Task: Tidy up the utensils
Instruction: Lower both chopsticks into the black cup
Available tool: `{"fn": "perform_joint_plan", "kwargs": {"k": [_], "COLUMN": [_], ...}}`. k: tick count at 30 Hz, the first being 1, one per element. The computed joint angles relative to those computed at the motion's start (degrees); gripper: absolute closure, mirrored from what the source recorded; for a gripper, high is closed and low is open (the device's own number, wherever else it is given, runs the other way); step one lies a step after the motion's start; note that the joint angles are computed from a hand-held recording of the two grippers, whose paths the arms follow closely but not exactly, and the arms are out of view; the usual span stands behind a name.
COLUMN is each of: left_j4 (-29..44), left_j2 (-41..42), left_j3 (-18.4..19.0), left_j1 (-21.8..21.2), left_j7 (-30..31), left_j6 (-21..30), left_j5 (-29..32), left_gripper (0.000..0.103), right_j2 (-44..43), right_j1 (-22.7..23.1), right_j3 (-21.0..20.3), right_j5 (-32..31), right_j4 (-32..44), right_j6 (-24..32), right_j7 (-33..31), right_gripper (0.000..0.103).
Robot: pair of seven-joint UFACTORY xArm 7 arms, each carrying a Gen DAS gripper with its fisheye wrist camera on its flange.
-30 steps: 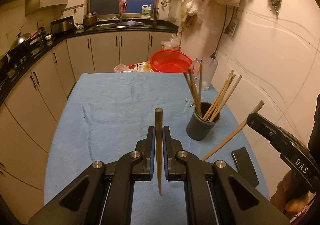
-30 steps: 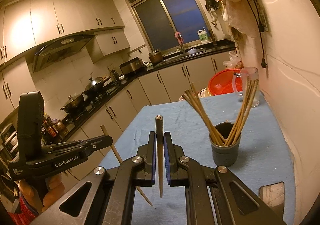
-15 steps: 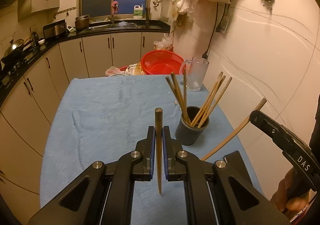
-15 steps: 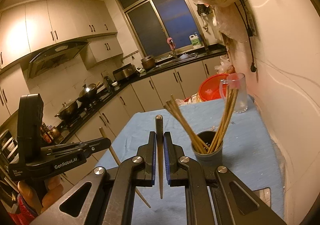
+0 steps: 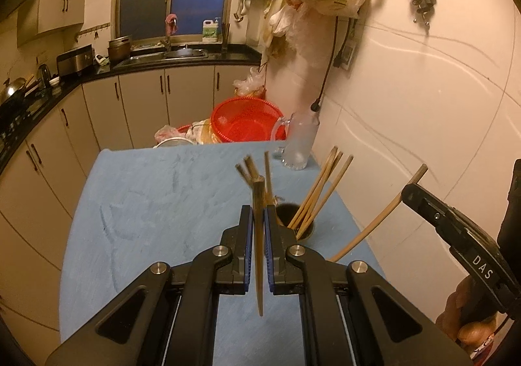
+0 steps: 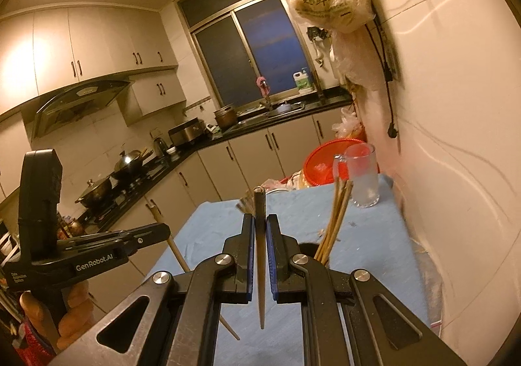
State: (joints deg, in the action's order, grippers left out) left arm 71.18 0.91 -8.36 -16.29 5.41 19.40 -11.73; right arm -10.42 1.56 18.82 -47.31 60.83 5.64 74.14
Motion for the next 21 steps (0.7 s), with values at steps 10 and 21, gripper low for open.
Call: {"fn": "perform_joint_plan", "kwargs": {"k": [10, 21], "left_j4": [9.3, 22.3], "left_j2": [5.3, 13.6], "left_j3": [-0.6, -0.7], "left_j1": [-0.6, -1.6], "left_j7": [-2.7, -6.3], "left_j6": [1.5, 3.3], "left_j5": [2.9, 5.4], "left_gripper": [0.096, 0.096], "right_j2": [1.1, 4.4], "right_j1": [0.5, 2.1], "right_j3": [-2.4, -6.1], "right_j5": [1.6, 0.5], "right_j4": [3.8, 9.5], "right_j6": [2.0, 3.2], "right_j7": [-3.8, -4.8], "right_gripper": [0.095, 0.095]}}
